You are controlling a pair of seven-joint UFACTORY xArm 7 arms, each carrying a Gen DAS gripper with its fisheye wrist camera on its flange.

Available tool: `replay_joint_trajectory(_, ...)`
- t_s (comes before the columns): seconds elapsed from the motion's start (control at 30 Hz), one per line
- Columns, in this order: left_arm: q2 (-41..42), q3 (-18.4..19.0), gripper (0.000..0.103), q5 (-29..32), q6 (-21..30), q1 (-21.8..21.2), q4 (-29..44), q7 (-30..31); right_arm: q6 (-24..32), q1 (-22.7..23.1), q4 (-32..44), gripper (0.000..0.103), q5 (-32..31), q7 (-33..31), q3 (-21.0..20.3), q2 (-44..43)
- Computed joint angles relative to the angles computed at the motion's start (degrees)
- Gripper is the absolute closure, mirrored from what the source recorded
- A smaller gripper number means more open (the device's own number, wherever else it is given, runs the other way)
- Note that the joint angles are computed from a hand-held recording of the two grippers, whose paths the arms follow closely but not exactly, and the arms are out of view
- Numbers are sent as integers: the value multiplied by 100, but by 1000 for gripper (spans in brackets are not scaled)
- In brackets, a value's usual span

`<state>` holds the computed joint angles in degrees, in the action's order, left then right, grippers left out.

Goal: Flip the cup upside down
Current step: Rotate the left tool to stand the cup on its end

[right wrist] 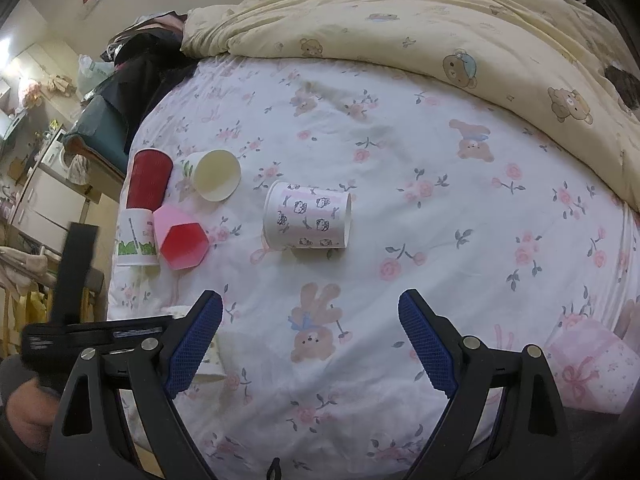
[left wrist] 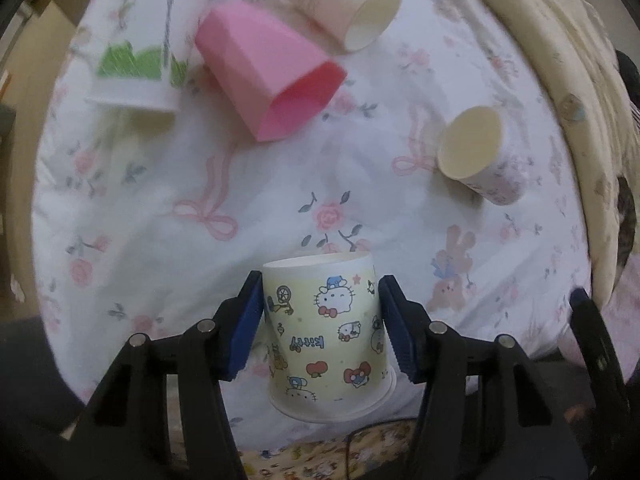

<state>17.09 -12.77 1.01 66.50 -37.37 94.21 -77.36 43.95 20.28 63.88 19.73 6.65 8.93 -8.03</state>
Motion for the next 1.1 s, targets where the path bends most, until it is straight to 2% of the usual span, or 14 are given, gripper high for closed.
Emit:
replay_joint_trajectory(0.13, -326, 0, 49, 227, 183, -13, -121, 108, 9, 22, 17, 11, -69, -12, 28, 30)
replay_joint_trajectory(0.4, -1332, -208, 49, 524, 57, 96, -1006, -63, -5, 114, 70, 11, -192, -58, 112, 81)
replay_joint_trajectory(0.53, -1643, -318, 49, 727, -227, 184, -1501, -116, 1, 174, 81, 11, -400, -58, 178, 110)
replay_joint_trajectory(0.63, -1706, -358, 49, 632, -543, 262, -1773, -171, 15, 212, 98, 11, -566, -16, 219, 145)
replay_joint_trajectory(0.87, -1600, -416, 49, 1176, -361, 260, -1599, -366, 122, 277, 166, 11, -892, 66, 269, 289)
replay_joint_trajectory(1.0, -1740, -399, 49, 980, -756, 302, -1839, -365, 152, 321, 190, 11, -590, -161, 239, 317)
replay_joint_trajectory(1.1, -1827, -428, 49, 977, -938, 330, -1926, -412, 232, 363, 208, 11, -128, -486, 209, 323)
